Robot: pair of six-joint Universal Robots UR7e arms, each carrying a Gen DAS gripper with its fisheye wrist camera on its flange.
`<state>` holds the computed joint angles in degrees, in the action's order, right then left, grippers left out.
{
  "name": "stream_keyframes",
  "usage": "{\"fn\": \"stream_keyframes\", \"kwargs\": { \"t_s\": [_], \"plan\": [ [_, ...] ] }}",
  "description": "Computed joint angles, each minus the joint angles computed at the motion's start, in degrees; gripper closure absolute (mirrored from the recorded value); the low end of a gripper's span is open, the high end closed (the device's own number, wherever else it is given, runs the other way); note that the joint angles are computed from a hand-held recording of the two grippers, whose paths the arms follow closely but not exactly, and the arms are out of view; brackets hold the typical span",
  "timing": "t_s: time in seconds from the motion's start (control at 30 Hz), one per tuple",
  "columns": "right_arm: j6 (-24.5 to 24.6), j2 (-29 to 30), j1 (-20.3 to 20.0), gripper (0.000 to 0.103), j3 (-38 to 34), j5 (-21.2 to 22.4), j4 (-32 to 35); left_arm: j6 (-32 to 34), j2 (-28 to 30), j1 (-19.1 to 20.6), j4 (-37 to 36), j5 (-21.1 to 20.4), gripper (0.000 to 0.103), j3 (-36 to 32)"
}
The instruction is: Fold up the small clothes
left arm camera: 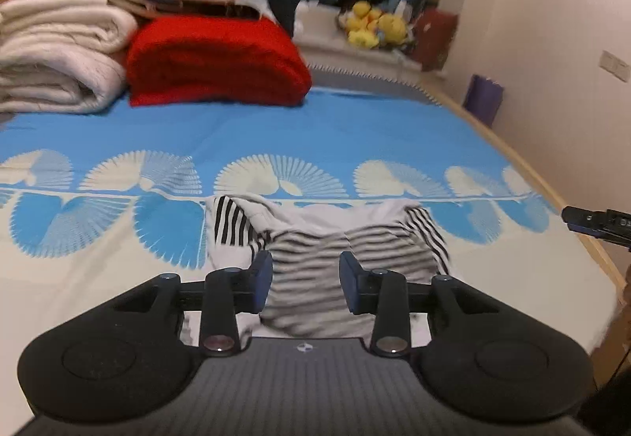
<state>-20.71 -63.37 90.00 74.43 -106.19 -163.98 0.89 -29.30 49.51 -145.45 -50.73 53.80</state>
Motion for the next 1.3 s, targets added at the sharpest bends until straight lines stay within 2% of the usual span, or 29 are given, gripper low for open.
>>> {"fn": "stream_keyframes", "kwargs": {
  "t_s": [0.07, 0.13, 0.2, 0.27, 0.33, 0.37, 0.43, 0.5, 0.63, 0.73, 0.87, 0.9, 1.0, 1.03, 1.07, 1.1, 1.13, 1.3],
  "plan": [
    [-0.01, -4.53, -0.68, 0.049, 8.24, 0.77, -5.56, -1.01, -5.02, -1.86, -4.37, 2.39, 0.062, 10.16],
    [1.52, -7.71, -1.75, 0.049, 15.19, 1.57, -9.75, -4.71, -8.22, -2.38, -6.38, 2.84, 0.062, 17.75],
    [1.03, -9.71, -3.12, 0.049, 20.81, 2.04, -13.68, -8.77, -10.39, -2.11, -8.24, 2.51, 0.062, 24.01],
    [-0.46, -10.36, -3.63, 0.049, 24.81, -1.68, -16.58, -13.34, -11.47, -1.48, -7.89, 4.02, 0.062, 28.42],
    [1.22, -10.07, -3.38, 0.049, 25.97, -6.77, -15.0, -21.91, -11.92, -1.02, -1.47, 5.79, 0.059, 28.69],
    [2.37, -10.2, -3.46, 0.05, 26.2, -7.34, -13.63, -24.65, -12.09, -0.48, -0.81, 4.46, 0.047, 28.8],
    [3.19, -9.83, -3.68, 0.05, 25.76, -8.05, -11.15, -25.53, -11.96, 0.64, 1.15, 1.97, 0.033, 27.89],
    [4.34, -9.34, -3.84, 0.05, 24.82, -8.97, -7.5, -27.77, -11.29, 1.27, 4.67, 2.91, 0.032, 26.71],
    [9.75, -8.19, -4.63, 0.05, 23.3, -12.37, 2.16, -33.38, -11.51, 3.8, 10.18, -0.35, 0.034, 25.84],
    [14.85, -7.24, -5.45, 0.05, 22.82, -15.45, 6.25, -36.39, -11.23, 5.1, 12.88, -1.63, 0.034, 25.28],
    [18.85, -7.11, -6.54, 0.049, 22.72, -16.51, 8.66, -37.49, -11.41, 5.58, 12.69, -2.82, 0.047, 25.89],
    [19.07, -7.23, -6.73, 0.049, 22.99, -16.32, 8.64, -36.9, -11.18, 5.55, 12.71, -2.74, 0.049, 25.74],
    [18.04, -7.19, -6.61, 0.049, 23.3, -16.23, 8.43, -34.92, -10.38, 5.26, 12.31, -2.13, 0.065, 25.4],
    [17.3, -7.14, -6.55, 0.055, 23.53, -15.92, 7.99, -34.14, -10.19, 5.18, 11.91, -2.06, 0.081, 25.43],
    [16.87, -7.32, -6.45, 0.072, 23.51, -15.55, 8.13, -33.23, -10.02, 5.21, 11.55, -2.42, 0.092, 25.37],
    [16.25, -7.48, -6.56, 0.086, 23.61, -14.41, 7.99, -32.45, -9.91, 5.12, 11.37, -2.58, 0.093, 25.32],
    [15.79, -7.66, -6.64, 0.094, 23.8, -13.13, 7.34, -31.51, -10.03, 4.74, 11.3, -1.94, 0.094, 25.41],
    [14.81, -9.6, -6.35, 0.096, 25.87, -10.24, -0.97, -29.24, -12.98, 2.7, 6.53, -0.42, 0.094, 28.55]
  ]
}}
